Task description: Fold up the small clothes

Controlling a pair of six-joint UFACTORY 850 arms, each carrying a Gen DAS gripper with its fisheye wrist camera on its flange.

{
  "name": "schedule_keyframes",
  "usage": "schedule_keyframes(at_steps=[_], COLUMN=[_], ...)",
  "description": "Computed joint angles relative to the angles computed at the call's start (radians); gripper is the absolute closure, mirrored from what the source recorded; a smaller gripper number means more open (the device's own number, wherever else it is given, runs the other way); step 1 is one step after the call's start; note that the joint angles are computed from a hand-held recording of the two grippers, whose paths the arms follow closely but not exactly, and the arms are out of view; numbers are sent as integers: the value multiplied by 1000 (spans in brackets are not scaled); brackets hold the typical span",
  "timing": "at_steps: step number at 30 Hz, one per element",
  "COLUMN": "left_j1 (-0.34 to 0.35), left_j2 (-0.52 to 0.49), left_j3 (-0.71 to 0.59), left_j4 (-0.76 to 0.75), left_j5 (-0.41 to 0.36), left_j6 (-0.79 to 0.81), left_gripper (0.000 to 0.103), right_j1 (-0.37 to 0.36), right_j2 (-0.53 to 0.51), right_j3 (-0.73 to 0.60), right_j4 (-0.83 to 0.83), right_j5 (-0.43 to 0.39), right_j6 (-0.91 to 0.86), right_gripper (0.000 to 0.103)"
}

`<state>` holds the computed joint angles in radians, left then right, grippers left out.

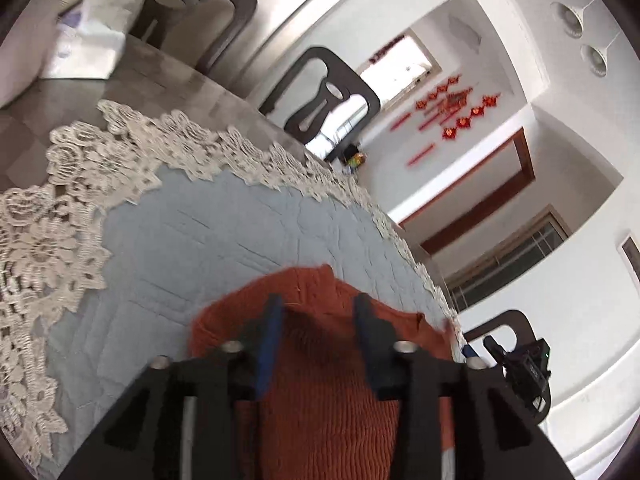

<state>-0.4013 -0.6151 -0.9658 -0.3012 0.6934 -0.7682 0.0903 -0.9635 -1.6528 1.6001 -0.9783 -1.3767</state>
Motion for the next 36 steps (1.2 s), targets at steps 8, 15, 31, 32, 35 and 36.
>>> schedule_keyframes(at_steps=[8,15,31,32,35,36], left_j1=[-55,-79,-121,-122,-135,-140], left_j2=[16,-12,-71,-71,-69,-68], left_j3=[-26,-92,-193,-194,-200,-203], left_j4=[-268,-460,-965,-974,-1035,-1052], left_j5=[-87,-179,-200,-196,-169,-161], left_j6=[392,679,1219,1228,1294,1313], left_gripper=[60,60,60,60,60,60], right_j1=[35,95,124,126,135,135], right_j2=[61,86,112,120,158,170], right_j3=[56,86,122,131,175,190], right_j4=[-70,-186,-153,-138,-62,-41], right_j5=[180,431,559,572,599,594], right_j6=[-100,-113,-198,-219,-316,-341], right_gripper=[60,60,65,65,65,65])
